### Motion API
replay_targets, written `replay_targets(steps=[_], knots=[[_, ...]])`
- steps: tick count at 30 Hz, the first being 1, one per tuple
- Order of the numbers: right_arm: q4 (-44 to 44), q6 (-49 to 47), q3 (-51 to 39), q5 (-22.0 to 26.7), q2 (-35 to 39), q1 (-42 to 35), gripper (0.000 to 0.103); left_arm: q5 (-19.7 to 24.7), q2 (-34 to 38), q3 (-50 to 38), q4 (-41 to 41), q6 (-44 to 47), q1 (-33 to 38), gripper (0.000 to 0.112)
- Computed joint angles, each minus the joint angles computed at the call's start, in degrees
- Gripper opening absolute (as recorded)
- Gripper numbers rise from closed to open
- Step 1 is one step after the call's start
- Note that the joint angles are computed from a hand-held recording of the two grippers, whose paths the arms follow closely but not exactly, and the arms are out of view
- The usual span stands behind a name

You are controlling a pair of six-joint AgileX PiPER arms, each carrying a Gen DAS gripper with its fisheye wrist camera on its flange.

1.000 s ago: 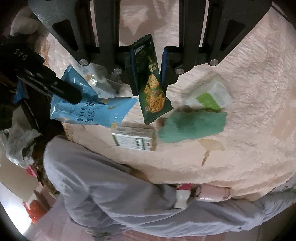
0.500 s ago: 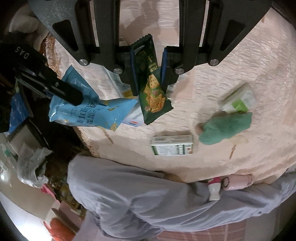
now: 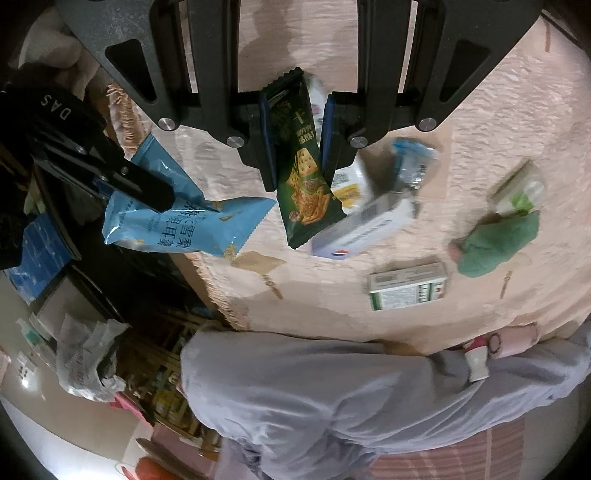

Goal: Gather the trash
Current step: 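Carry the blue bag and green wrapper to the white bucket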

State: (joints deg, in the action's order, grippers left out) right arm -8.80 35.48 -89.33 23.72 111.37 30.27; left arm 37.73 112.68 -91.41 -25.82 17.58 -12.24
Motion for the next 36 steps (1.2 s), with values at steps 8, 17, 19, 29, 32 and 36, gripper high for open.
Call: replay_targets(steps=[8, 17, 19, 29, 32, 36], knots=[[-5.7, 6.1, 8.9, -2.2, -5.8, -2.0, 0.03, 0.6, 2.2, -2.8, 1.5, -2.5, -4.9, 0.019], [-9.7, 10.2, 17.7, -4.1, -12.0, -6.0, 0.03, 1.6, 4.7, -6.9, 3.4, -5.4, -10.2, 0.019], [-11.2, 11.1, 19.1, -3.9, -13.1, -6.7, 0.03, 1.9, 5.2, -7.9, 3.9, -6.1, -11.3, 0.019], [-14.7, 13.8, 27.4, -4.2, -19.5, -11.7, 0.03, 4.9, 10.0, -16.4, 6.8, -10.0, -17.6, 0.019], [-15.5, 14.0, 30.3, -4.4, -21.6, -13.9, 0.03, 6.4, 12.2, -20.0, 7.6, -11.2, -19.6, 0.019], [-16.9, 14.2, 33.6, -4.2, -23.9, -16.8, 0.03, 9.0, 16.0, -25.9, 8.9, -12.8, -22.0, 0.019]])
